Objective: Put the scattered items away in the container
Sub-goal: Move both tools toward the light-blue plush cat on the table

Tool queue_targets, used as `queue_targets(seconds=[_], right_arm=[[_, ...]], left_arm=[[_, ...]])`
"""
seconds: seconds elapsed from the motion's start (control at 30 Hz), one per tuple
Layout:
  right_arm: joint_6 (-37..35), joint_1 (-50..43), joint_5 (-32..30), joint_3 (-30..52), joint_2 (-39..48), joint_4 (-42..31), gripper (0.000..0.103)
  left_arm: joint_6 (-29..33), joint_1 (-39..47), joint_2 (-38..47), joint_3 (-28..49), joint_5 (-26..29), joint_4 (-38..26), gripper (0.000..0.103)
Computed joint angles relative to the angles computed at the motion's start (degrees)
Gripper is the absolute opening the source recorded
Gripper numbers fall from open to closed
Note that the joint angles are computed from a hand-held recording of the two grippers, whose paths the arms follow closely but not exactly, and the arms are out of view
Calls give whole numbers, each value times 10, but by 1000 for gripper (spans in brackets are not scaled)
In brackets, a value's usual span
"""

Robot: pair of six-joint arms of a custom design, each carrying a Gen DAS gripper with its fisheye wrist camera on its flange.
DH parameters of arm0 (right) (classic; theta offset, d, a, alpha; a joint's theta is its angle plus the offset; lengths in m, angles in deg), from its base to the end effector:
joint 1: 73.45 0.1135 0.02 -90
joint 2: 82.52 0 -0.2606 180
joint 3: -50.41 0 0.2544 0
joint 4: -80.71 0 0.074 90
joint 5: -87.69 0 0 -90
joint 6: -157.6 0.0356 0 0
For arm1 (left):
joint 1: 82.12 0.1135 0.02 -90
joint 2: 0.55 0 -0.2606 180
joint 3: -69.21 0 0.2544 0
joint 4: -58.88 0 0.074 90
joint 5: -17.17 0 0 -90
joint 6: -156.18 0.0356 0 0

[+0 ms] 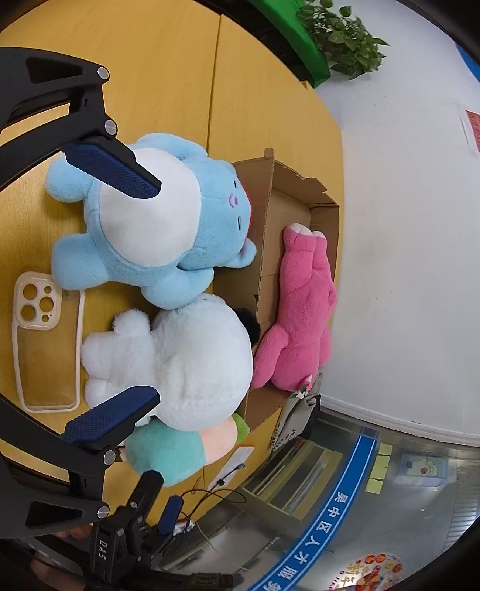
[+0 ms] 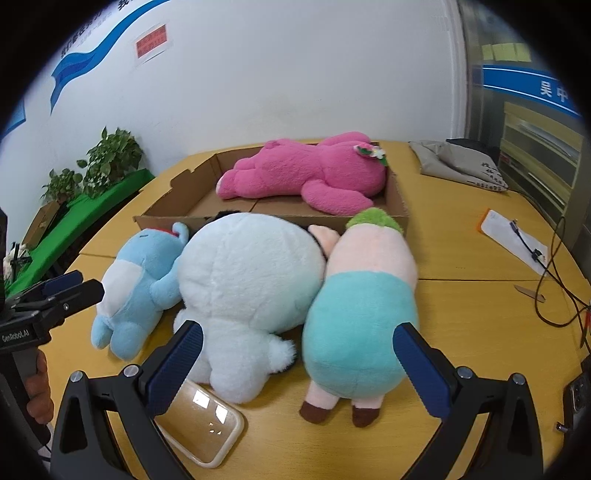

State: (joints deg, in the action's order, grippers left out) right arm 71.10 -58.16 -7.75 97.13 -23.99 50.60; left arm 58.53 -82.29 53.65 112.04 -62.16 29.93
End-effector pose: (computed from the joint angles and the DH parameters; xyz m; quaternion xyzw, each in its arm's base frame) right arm 0.2059 0.0598 0.2106 -0.1129 0.9054 0.1092 0.3944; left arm 0.2000 -0.0072 0.2042 -0.0200 0.9042 -0.1127 0.4115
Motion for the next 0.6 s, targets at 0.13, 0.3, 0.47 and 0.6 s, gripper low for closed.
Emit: queue_targets(seconds=[0.13, 0.3, 0.47, 0.6], right_arm=[[-4, 48, -45, 1, 19, 18, 103], [19, 150, -65, 24, 93, 59, 103], [67, 217, -105, 65, 207, 119, 103], [83, 248, -71, 121, 298, 129, 103]], left_arm=[[55, 75, 2, 6, 39, -14, 103], [116, 164, 87, 41, 102, -13, 103], [179, 250, 229, 96, 218, -10, 103], [230, 298, 372, 185, 300, -75, 103]])
